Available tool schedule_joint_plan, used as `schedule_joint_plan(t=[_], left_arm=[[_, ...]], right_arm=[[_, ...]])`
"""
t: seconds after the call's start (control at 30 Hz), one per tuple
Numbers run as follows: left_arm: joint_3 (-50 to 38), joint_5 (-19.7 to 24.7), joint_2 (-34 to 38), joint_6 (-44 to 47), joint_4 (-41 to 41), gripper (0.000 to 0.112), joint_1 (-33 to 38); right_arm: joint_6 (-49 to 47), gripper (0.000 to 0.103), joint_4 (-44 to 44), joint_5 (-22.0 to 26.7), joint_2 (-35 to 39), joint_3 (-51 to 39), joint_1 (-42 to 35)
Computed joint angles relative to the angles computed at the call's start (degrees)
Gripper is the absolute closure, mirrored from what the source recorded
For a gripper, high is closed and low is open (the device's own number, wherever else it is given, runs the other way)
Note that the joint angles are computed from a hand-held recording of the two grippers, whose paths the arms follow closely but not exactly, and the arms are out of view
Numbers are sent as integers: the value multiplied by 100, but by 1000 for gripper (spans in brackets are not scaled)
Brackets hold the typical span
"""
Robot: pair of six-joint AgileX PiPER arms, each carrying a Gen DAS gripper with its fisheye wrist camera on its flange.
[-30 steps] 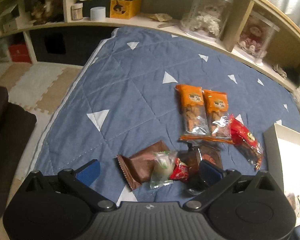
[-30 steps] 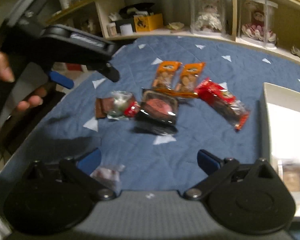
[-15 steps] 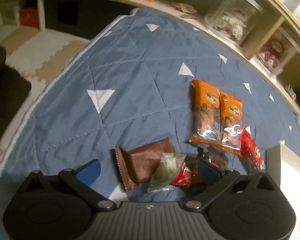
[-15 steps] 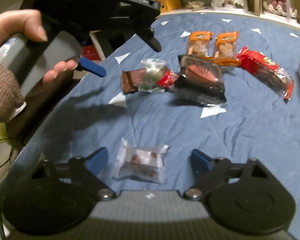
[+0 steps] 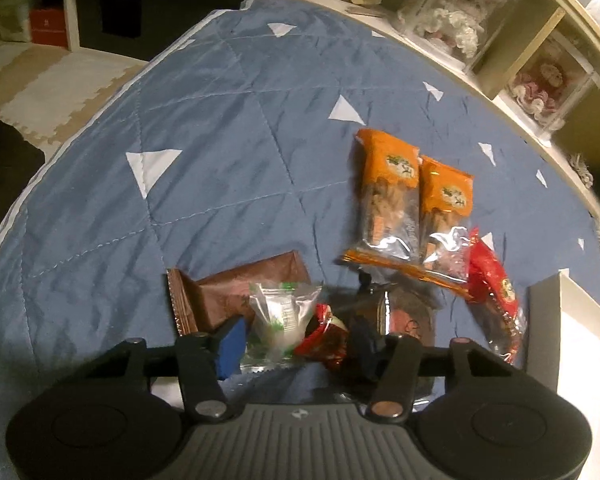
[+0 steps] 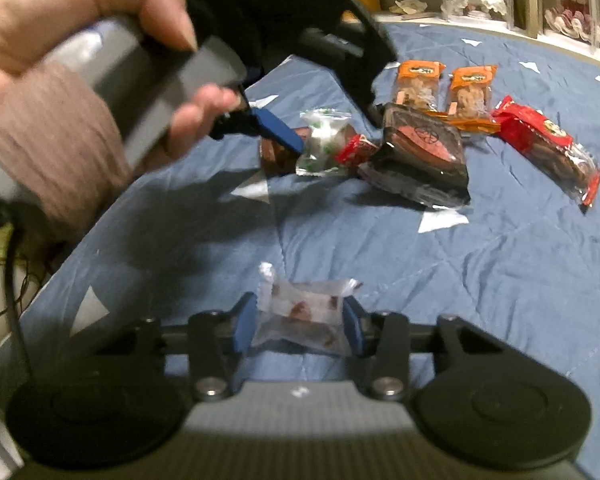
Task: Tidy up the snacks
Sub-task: 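Grasp the clear bag with brown treat with the right tool while the left grasps the green-printed candy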
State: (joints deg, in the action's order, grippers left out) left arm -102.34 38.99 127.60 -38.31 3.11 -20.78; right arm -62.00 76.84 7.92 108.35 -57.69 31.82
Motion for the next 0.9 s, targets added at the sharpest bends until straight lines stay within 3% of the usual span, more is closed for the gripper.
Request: schedule_joint_plan(t=[0.23,0.43,0.57,0.9], left_arm=[[88,-55,-37,-151,118,68,32],[258,-207,-116,-377,338,76,40],[185,-24,-139,-476,669,81,-42],[670,-227,-568,-579,839,82,-114]], right_arm=[[-974,57,955,294,-160,137,-272],[-695,57,705,294,-263,120,-314],[-757,57,783,262,-384,242,-345],[-693,58,792,261,-500,247,-748]])
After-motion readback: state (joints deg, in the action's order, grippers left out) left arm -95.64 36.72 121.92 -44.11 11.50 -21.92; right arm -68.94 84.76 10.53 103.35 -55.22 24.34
